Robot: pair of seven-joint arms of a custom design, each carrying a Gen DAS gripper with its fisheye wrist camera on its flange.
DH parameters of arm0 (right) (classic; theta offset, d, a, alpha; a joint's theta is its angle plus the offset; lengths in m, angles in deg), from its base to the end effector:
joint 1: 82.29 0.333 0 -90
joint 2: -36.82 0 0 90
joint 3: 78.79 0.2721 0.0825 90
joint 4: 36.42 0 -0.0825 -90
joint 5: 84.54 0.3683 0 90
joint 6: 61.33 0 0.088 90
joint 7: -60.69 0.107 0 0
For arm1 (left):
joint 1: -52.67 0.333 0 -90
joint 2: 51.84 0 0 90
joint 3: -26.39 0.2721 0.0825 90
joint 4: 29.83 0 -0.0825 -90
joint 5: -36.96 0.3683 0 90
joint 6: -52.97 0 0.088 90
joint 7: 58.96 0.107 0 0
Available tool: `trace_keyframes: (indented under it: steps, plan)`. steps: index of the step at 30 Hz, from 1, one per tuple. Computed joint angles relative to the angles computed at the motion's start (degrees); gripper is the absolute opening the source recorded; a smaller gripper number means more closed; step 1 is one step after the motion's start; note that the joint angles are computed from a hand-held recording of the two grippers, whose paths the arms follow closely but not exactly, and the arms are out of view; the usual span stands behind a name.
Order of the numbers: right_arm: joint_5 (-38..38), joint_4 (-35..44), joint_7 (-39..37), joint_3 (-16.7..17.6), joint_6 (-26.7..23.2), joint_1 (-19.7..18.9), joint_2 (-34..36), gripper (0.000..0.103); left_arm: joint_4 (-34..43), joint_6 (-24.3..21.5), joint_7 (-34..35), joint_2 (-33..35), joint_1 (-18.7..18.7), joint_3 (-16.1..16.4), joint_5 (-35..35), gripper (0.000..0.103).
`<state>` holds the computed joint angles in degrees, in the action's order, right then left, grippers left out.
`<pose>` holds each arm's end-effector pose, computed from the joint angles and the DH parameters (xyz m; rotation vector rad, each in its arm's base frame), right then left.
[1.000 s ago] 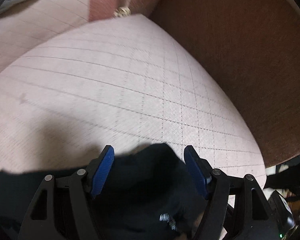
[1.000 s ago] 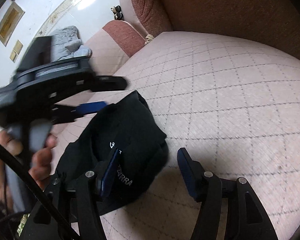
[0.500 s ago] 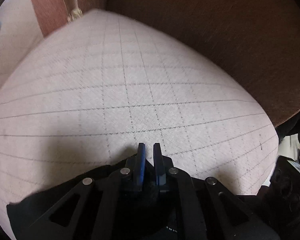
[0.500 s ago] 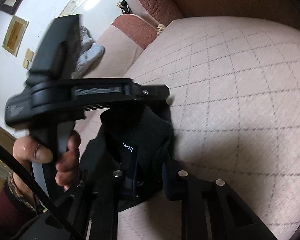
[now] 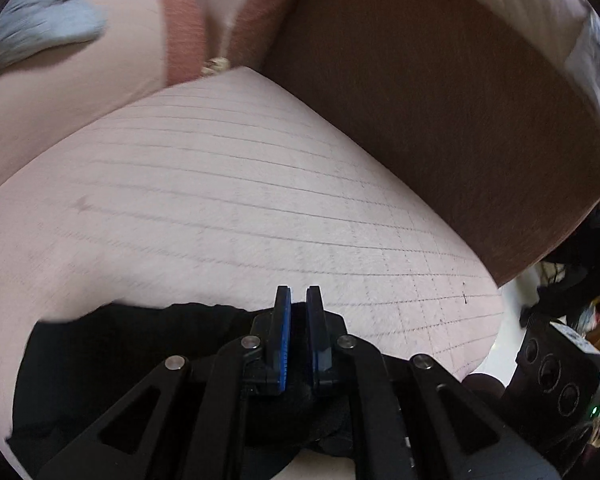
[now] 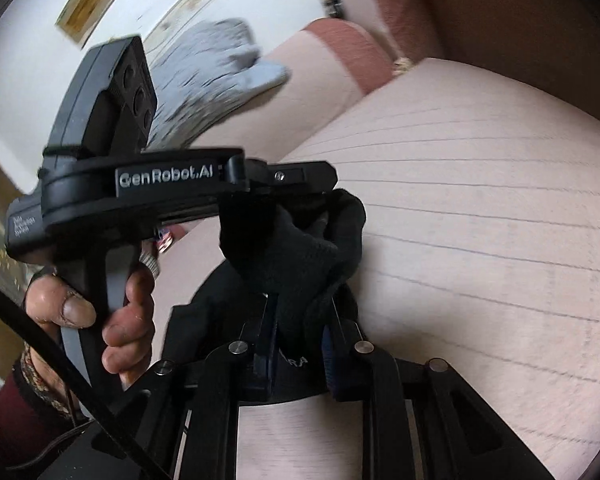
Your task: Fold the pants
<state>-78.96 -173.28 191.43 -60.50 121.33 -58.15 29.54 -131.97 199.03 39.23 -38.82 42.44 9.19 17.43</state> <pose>0.3897 0.3483 0.4450 -1.5290 1.6118 -0.0626 0.5751 -0.2790 0.4560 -1.6714 2.4262 -0.9534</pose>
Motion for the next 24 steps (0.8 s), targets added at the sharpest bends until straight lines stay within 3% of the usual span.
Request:
trace_keyframes:
  steps: [2, 4, 9, 15, 24]
  plan:
    - [-4.3, 3.2, 1.9, 2.5, -2.8, -1.7, 1.2, 0.02, -4.7, 1.5, 2.4, -4.0, 2.2, 0.1, -5.0, 0.007]
    - [-10.1, 7.2, 4.7, 3.4, -5.5, -2.1, 3.5, 0.02, -9.3, 2.7, 4.9, -8.0, 3.6, 1.3, -10.2, 0.0]
    - [-17.6, 20.3, 5.2, 2.1, -13.4, 3.2, 12.5, 0.019, -20.9, 4.4, 15.1, -17.7, 4.5, 7.5, -27.6, 0.0]
    - [-18.7, 39.1, -1.3, -0.4, -23.4, 10.8, 26.1, 0.019, -29.8, 5.3, 21.9, -23.9, 3.7, 14.3, -38.8, 0.0]
    - [-16.6, 61.8, -9.4, -5.7, -35.8, 20.7, 41.4, 0.019, -36.1, 5.1, 31.8, -27.4, 4.4, 19.0, -53.1, 0.0]
